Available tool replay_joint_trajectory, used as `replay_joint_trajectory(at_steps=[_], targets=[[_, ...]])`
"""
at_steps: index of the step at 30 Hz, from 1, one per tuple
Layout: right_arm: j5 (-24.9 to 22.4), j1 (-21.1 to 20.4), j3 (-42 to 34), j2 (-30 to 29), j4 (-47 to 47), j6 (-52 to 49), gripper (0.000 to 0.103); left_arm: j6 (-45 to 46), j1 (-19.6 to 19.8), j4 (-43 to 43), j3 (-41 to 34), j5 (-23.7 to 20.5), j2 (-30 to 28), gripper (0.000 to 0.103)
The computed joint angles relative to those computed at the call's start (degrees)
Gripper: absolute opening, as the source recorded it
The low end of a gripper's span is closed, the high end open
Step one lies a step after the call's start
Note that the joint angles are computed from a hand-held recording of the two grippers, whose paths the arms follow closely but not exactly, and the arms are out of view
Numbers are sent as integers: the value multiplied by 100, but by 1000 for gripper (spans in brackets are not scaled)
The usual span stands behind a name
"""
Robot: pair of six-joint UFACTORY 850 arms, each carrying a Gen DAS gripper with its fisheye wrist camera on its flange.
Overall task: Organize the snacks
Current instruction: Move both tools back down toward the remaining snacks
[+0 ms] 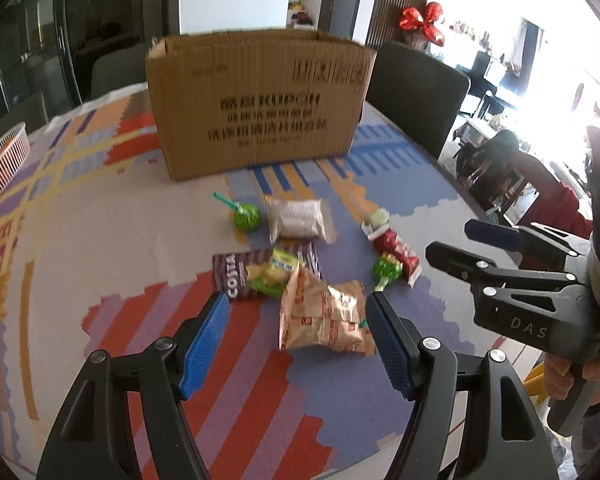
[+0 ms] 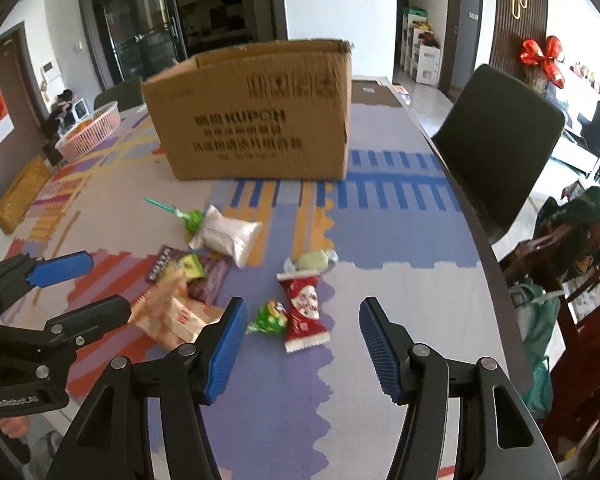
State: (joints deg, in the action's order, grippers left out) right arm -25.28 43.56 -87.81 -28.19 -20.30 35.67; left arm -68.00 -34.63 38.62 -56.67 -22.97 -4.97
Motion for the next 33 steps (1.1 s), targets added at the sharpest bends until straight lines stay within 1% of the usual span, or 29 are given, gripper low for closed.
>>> replay_joint_trajectory(at_steps=[2, 6, 12, 18, 22, 28, 31, 33], targets=[[-8, -4, 24, -25, -59, 47, 59, 197, 43, -271, 16, 86, -67, 70], [-53, -11, 25, -91, -149, 95, 59, 436, 102, -554, 3, 158, -163, 70], [-97, -71, -28, -205, 139, -165, 59, 840, 179, -1017, -28, 335, -304, 70], [-118, -87, -73, -280, 54, -127, 58, 1307, 283, -1583, -45, 488, -429, 70], [-137, -96, -145, -362, 138, -267, 55, 1608, 336, -1952, -46, 575, -483, 69], [-192, -128, -290, -505, 293, -402, 51, 2177, 398, -2572, -57, 691, -531, 65], [-211, -138, -351, -569, 373, -510, 50, 2554, 440, -3012, -53, 765, -538, 61], [-213, -136, -388, -605, 445, -601, 50, 2886, 471, -3400, -49, 815, -542, 57]])
